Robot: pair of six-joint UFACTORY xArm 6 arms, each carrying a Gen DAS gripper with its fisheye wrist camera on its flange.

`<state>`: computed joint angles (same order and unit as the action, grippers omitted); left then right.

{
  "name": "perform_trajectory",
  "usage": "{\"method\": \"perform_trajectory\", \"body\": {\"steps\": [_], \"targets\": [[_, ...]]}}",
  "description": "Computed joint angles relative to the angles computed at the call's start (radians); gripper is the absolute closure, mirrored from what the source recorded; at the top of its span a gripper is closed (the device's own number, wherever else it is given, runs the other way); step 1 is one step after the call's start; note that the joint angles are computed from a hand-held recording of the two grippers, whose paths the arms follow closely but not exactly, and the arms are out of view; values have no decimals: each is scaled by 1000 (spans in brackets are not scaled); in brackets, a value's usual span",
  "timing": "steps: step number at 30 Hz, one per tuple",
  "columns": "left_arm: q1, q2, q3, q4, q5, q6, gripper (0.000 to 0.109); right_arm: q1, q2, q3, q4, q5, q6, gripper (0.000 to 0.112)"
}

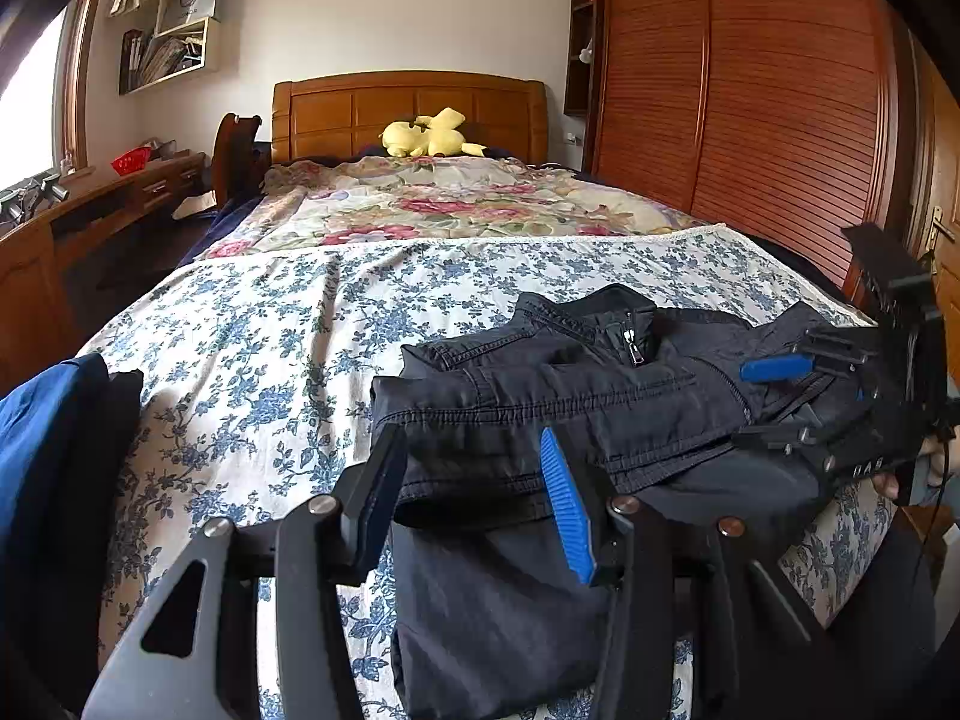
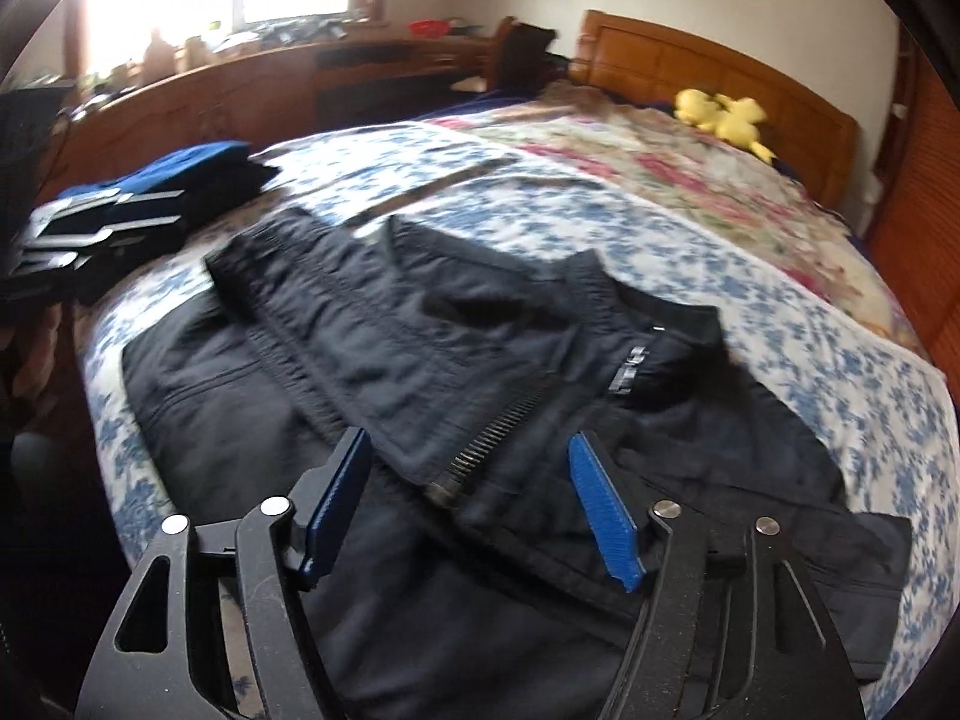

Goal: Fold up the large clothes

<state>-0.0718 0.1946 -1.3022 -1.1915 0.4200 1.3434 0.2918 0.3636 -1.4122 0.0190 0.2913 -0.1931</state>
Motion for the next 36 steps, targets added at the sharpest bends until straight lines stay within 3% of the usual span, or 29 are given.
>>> {"method": "perform_trajectory", "body": {"steps": [4, 13, 21, 24, 26, 29, 36], "targets": [[-1, -3, 3, -14, 1, 13, 63, 11, 20, -18, 11, 52, -23, 40], [-6, -2, -2, -34, -10, 29, 63, 2, 57, -42, -103, 113, 56, 39], [-9, -9, 6, -42, -10, 38, 63, -5, 120, -146, -45, 207, 15, 41], [-12, -8, 7, -45, -10, 43, 63, -12, 153, -206, -10, 254, -6, 61], [-16, -8, 7, -46, -10, 47, 63, -17, 184, -260, -31, 290, 2, 84], [-22, -2, 3, -42, -12, 46, 63, -26, 222, -335, -44, 326, -2, 100], [-27, 30, -28, -19, -4, 18, 63, -46, 334, -545, -157, 327, 39, 105]]}}
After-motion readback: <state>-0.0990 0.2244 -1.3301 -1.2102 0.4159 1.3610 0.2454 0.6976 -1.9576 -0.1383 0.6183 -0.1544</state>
